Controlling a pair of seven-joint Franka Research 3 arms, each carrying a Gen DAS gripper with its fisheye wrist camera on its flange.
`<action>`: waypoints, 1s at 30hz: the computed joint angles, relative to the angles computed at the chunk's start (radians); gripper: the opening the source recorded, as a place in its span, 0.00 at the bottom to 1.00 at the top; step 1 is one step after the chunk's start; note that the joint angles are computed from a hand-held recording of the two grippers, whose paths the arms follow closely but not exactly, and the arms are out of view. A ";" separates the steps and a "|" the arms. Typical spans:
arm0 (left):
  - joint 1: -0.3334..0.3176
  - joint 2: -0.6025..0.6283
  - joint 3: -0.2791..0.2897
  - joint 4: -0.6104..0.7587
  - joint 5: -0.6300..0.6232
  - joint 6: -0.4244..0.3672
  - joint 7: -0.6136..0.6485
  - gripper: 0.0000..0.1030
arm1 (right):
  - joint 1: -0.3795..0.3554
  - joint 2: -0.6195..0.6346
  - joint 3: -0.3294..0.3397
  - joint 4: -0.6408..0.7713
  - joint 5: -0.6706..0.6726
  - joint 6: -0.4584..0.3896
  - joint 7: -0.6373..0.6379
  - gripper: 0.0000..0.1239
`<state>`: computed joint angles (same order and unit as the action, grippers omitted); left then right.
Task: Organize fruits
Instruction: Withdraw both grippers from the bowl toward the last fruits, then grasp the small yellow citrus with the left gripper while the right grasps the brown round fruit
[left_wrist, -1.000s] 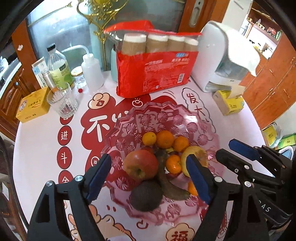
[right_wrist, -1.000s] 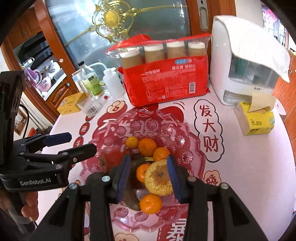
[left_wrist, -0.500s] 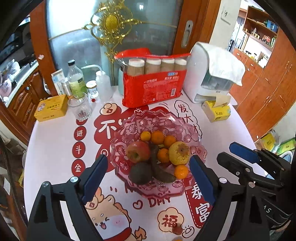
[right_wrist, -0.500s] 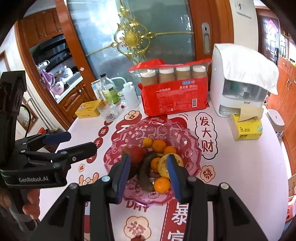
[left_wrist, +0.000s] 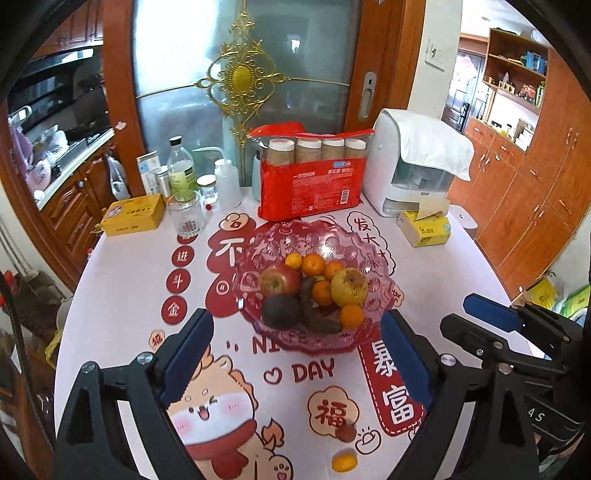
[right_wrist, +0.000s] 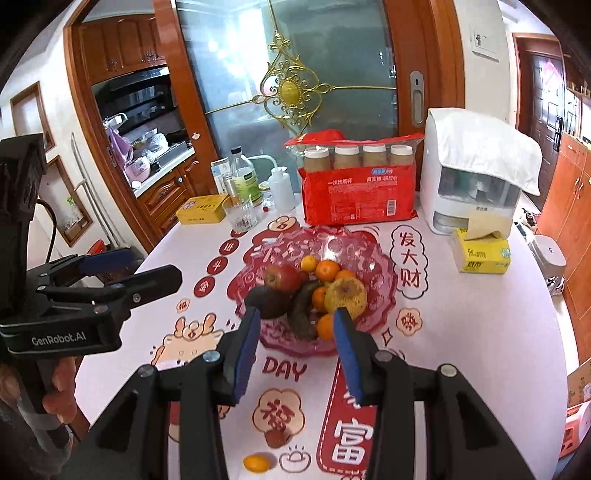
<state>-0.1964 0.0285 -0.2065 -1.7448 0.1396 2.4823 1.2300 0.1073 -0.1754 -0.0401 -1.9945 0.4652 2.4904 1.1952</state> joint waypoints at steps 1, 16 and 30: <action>-0.002 -0.027 -0.002 -0.041 0.012 0.019 -0.024 0.89 | 0.000 -0.014 -0.001 -0.020 0.002 0.000 -0.004 0.34; -0.070 -0.153 -0.011 -0.437 -0.038 0.189 -0.068 0.90 | 0.005 -0.125 -0.017 -0.281 0.031 0.051 -0.045 0.34; -0.122 -0.091 -0.015 -0.585 -0.274 0.306 0.132 0.80 | 0.005 -0.113 -0.023 -0.408 0.082 0.064 -0.051 0.34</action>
<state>-0.3188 -0.0623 -0.2214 -2.3295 -0.1339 2.7883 1.3619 0.1123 -0.2882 -0.0630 -2.4024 0.5467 2.5548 1.1447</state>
